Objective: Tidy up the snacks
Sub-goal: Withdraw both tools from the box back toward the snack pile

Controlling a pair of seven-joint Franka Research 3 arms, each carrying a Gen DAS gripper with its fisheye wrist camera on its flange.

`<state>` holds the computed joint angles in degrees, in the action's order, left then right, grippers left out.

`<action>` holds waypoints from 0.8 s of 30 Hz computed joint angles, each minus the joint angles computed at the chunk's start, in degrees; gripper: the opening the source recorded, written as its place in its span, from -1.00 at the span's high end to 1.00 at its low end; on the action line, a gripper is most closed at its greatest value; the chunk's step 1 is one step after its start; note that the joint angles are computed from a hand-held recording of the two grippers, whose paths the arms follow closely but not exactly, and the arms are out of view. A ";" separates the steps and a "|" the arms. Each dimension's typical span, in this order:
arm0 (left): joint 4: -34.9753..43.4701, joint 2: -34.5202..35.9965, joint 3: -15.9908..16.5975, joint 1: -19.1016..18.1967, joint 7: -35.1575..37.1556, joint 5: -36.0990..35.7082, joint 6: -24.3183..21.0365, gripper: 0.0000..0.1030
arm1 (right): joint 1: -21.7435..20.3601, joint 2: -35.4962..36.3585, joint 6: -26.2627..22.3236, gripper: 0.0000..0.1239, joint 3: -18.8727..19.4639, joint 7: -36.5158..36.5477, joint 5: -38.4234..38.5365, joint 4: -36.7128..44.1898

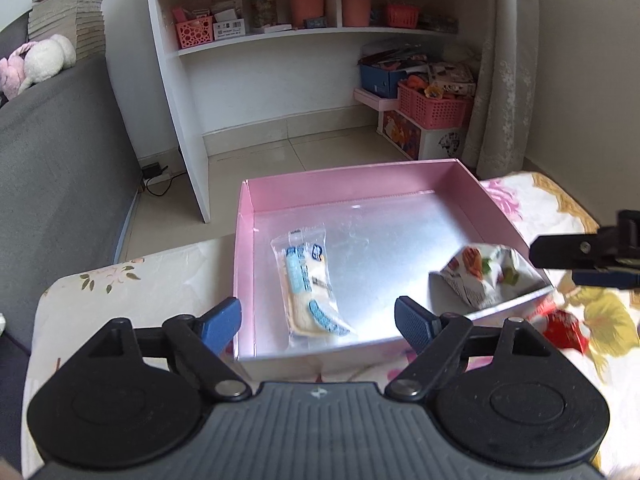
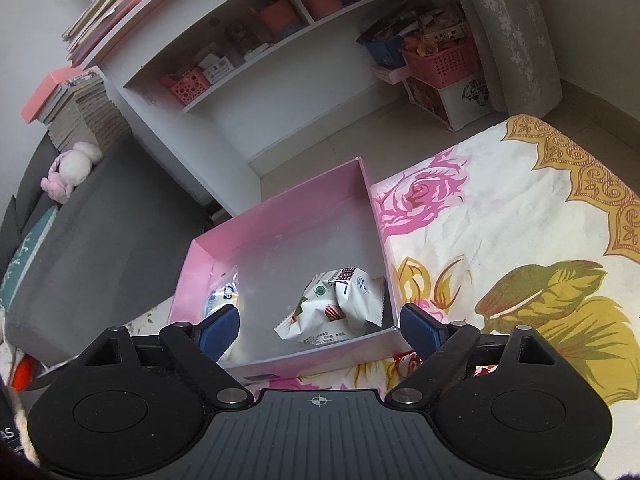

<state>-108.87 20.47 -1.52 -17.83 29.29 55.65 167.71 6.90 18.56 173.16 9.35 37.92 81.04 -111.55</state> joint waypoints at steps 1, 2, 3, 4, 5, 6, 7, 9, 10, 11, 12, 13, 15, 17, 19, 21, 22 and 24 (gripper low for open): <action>-0.84 -0.72 -0.24 0.04 0.40 -0.16 -0.22 -0.65 | 0.39 -0.39 0.24 -0.45 -0.31 0.89 -1.45 -0.60; -1.71 -1.45 -0.26 -0.02 0.20 0.07 -0.18 -0.66 | 0.52 -0.84 0.22 -0.45 -0.43 1.53 -2.48 -1.17; -2.64 -2.17 -0.48 0.14 0.14 0.00 0.04 -0.69 | 0.39 -1.41 0.06 -0.45 -0.35 1.42 -2.76 -1.78; -3.67 -2.88 -0.89 0.53 0.42 -0.47 0.31 -0.70 | 0.29 -1.93 0.04 -0.45 -0.25 1.06 -2.67 -2.28; -4.58 -3.49 -1.27 0.87 0.68 -0.99 0.53 -0.70 | 0.31 -2.47 0.10 -0.47 -0.26 0.85 -2.76 -2.83; -5.47 -4.07 -1.69 1.23 1.06 -1.66 0.70 -0.70 | 0.53 -2.96 0.28 -0.51 -0.42 1.14 -3.29 -3.41; -6.40 -4.70 -2.23 1.59 1.69 -2.63 0.59 -0.70 | 0.76 -3.45 0.59 -0.52 -0.58 1.60 -3.86 -4.04; -8.10 -6.02 -2.89 2.03 2.49 -3.84 0.45 -0.71 | 1.08 -4.50 0.71 -0.52 -0.89 2.67 -5.15 -5.40; -9.01 -6.75 -3.00 2.07 2.40 -3.88 0.46 -0.73 | 1.19 -5.14 0.45 -0.52 -1.02 3.14 -5.84 -6.15; -9.85 -7.46 -3.07 2.08 2.13 -3.72 0.43 -0.77 | 1.24 -5.76 0.18 -0.52 -1.10 3.26 -6.22 -6.87; -10.69 -8.18 -3.14 2.11 1.70 -3.38 0.43 -0.80 | 1.37 -6.39 0.02 -0.52 -1.19 3.34 -6.60 -7.57; -11.52 -8.89 -3.26 2.25 1.39 -3.06 0.55 -0.81 | 1.59 -6.96 -0.01 -0.52 -1.31 3.44 -7.05 -8.27; -13.30 -10.43 -3.74 2.66 0.94 -2.68 0.55 -0.88 | 2.00 -8.08 0.20 -0.52 -1.47 3.03 -7.44 -9.66; -15.23 -12.11 -4.15 3.15 -0.18 -2.04 0.45 -0.96 | 2.55 -9.20 0.72 -0.54 -1.64 2.37 -7.82 -11.13; -17.19 -13.57 -4.53 3.90 -1.58 -1.15 1.07 -0.99 | 3.15 -10.14 1.41 -0.56 -1.80 1.86 -8.23 -12.43; -18.87 -14.55 -5.15 4.82 -1.79 -1.39 1.73 -0.99 | 3.55 -11.00 1.95 -0.58 -1.66 -0.47 -6.88 -13.46; -20.04 -15.25 -5.14 5.00 -3.54 -0.10 2.31 -0.99 | 3.87 -11.40 2.15 -0.58 -1.75 -1.05 -6.74 -13.99; -21.25 -15.92 -5.40 5.46 -6.37 1.70 2.08 -0.99 | 4.57 -12.16 2.63 -0.59 -1.90 -2.10 -6.55 -15.13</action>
